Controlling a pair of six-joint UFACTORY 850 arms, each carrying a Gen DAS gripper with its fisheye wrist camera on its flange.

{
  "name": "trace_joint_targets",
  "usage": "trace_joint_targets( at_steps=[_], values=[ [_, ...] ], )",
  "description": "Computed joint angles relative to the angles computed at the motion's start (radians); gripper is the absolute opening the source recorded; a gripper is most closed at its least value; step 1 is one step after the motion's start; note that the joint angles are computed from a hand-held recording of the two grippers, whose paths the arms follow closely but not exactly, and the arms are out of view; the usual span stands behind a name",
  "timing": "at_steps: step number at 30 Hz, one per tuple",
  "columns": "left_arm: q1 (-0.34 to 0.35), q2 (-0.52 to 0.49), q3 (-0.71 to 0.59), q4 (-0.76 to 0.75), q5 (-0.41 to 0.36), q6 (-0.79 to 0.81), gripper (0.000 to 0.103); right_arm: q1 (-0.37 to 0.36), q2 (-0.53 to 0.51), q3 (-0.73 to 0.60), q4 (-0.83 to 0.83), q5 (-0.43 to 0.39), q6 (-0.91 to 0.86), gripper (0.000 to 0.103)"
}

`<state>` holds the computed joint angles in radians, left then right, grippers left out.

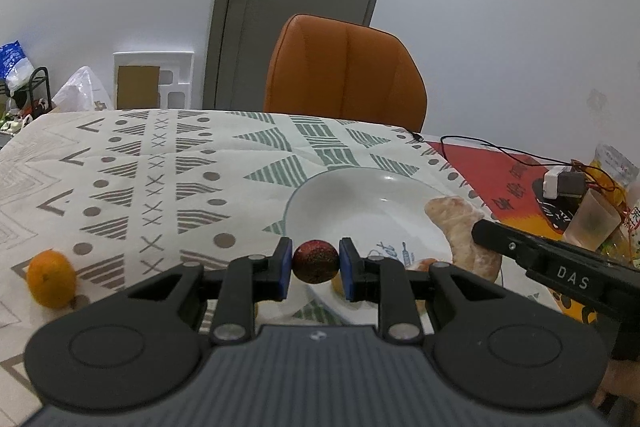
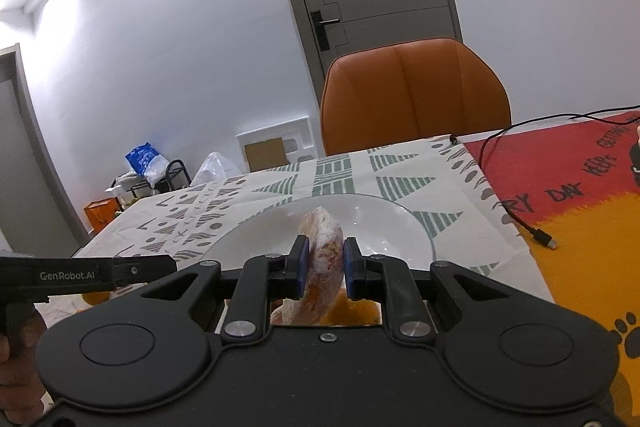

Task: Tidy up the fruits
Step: 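Carry the plum and peeled fruit over the white bowl and open both tools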

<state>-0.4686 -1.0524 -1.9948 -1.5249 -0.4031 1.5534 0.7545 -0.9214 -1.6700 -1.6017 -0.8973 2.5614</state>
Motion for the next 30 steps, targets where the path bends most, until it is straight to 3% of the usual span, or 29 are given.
trace_joint_targets(
  at_steps=[4, 19, 30],
  values=[
    [-0.007, -0.01, -0.018, 0.02, 0.006, -0.024, 0.024, -0.008, -0.006, -0.007, 0.017, 0.0, -0.018, 0.025],
    [-0.035, -0.039, -0.071, 0.116, 0.021, -0.118, 0.024, 0.015, 0.027, 0.067, -0.044, 0.012, 0.114, 0.032],
    [-0.021, 0.004, -0.003, 0.067, 0.037, -0.074, 0.034, 0.026, 0.025, 0.076, -0.054, 0.017, 0.154, 0.039]
  ],
)
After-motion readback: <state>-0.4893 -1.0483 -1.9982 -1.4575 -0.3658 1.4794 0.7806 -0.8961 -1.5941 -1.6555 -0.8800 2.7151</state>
